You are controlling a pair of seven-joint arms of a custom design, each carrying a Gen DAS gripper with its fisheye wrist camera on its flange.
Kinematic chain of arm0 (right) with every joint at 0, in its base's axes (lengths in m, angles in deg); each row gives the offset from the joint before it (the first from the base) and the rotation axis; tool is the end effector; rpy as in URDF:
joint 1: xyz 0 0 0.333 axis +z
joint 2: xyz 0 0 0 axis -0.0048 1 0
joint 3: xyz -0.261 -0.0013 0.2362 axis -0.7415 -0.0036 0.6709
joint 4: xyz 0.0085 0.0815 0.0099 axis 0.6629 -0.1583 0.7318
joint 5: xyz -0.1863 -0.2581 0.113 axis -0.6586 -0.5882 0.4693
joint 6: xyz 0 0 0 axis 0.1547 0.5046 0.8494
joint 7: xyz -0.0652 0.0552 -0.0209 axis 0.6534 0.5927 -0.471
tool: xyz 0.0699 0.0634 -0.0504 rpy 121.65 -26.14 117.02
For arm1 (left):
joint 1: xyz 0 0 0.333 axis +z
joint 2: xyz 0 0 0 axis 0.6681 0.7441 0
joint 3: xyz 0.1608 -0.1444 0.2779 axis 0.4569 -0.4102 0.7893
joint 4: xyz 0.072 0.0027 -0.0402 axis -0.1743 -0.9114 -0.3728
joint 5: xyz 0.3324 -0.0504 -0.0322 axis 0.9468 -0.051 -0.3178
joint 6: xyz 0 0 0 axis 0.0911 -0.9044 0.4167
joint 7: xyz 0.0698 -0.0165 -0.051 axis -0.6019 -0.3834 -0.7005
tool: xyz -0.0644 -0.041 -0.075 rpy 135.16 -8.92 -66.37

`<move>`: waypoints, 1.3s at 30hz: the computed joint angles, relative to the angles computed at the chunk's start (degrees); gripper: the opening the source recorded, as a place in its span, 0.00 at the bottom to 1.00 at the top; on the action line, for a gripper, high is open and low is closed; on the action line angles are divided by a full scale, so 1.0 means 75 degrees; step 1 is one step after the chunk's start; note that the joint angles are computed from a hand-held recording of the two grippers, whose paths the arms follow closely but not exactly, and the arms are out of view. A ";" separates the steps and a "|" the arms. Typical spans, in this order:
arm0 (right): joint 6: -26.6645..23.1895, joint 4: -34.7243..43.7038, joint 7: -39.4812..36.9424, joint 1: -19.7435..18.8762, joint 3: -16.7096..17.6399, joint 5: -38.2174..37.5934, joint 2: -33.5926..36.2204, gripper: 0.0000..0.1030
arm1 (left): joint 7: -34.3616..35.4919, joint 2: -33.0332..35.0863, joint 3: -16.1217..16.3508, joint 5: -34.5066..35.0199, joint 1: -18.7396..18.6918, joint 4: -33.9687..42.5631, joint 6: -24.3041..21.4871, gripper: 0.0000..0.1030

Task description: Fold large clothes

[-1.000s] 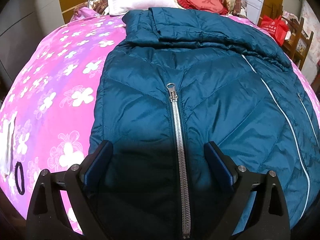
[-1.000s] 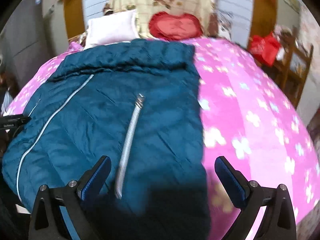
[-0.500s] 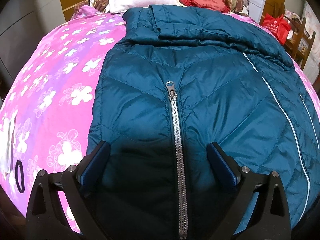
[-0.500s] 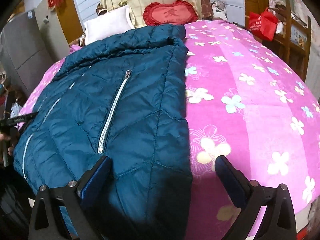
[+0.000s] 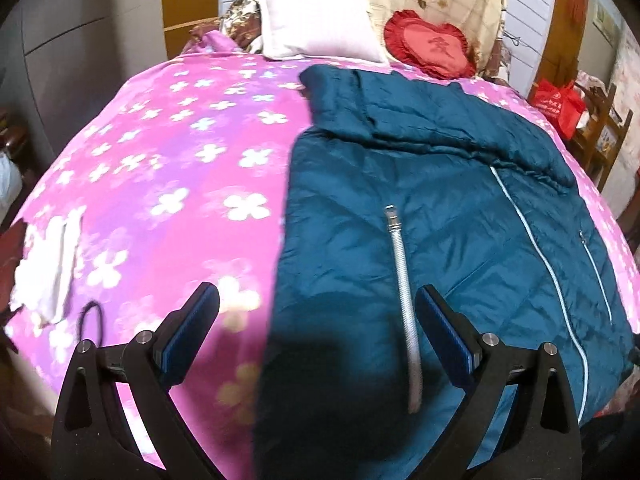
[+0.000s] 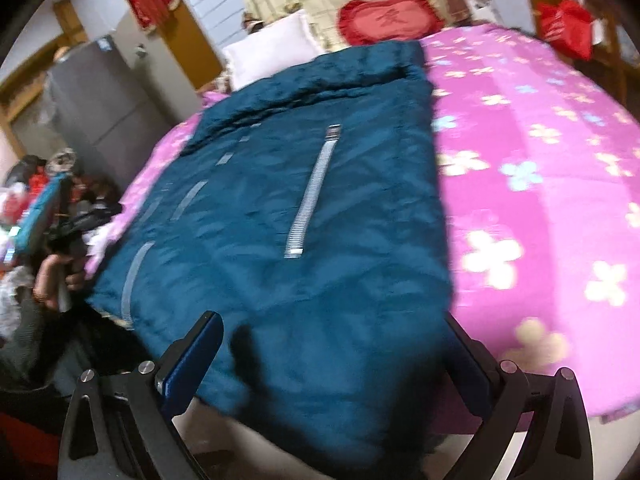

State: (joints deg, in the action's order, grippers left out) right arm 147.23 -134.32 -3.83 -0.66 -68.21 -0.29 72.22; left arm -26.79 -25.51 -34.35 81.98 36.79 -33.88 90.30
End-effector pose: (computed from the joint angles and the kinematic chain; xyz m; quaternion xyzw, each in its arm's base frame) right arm 0.6546 0.1032 0.4544 -0.7588 0.5239 -0.0197 0.3863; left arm 0.6010 -0.0510 0.5014 -0.7673 0.5388 -0.2270 0.2633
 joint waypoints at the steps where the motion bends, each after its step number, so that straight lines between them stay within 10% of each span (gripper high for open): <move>1: -0.0135 0.0087 -0.0028 -0.0026 0.0041 0.0017 0.0046 1.00 | -0.0073 -0.0084 0.0060 0.0152 -0.0043 -0.0072 -0.0059 0.96; 9: -0.0549 0.0466 0.0204 -0.0108 0.0055 0.0273 0.0250 1.00 | -0.0373 -0.0550 -0.0057 0.0068 0.0440 -0.0860 -0.0020 0.96; 21: -0.0478 0.0746 0.0468 0.0096 -0.0027 0.0006 0.0437 1.00 | 0.3675 -0.1221 -0.1117 -0.4660 0.0900 -0.2366 0.0490 0.96; 28: -0.0383 0.0737 0.0483 0.0013 0.0096 -0.0082 0.0460 1.00 | 0.9835 -0.1318 -0.1715 -1.1241 0.0701 -0.2249 0.0419 0.96; 39: -0.0232 0.0247 0.0037 -0.0160 0.0269 0.0063 0.0178 1.00 | 1.0540 -0.0977 -0.1667 -1.1601 0.0682 -0.1608 -0.0203 0.95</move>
State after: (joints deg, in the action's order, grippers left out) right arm 145.49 -132.47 -3.55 -1.86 -66.19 0.18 73.56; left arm 52.27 -32.83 -46.85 -5.03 41.91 -45.94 88.78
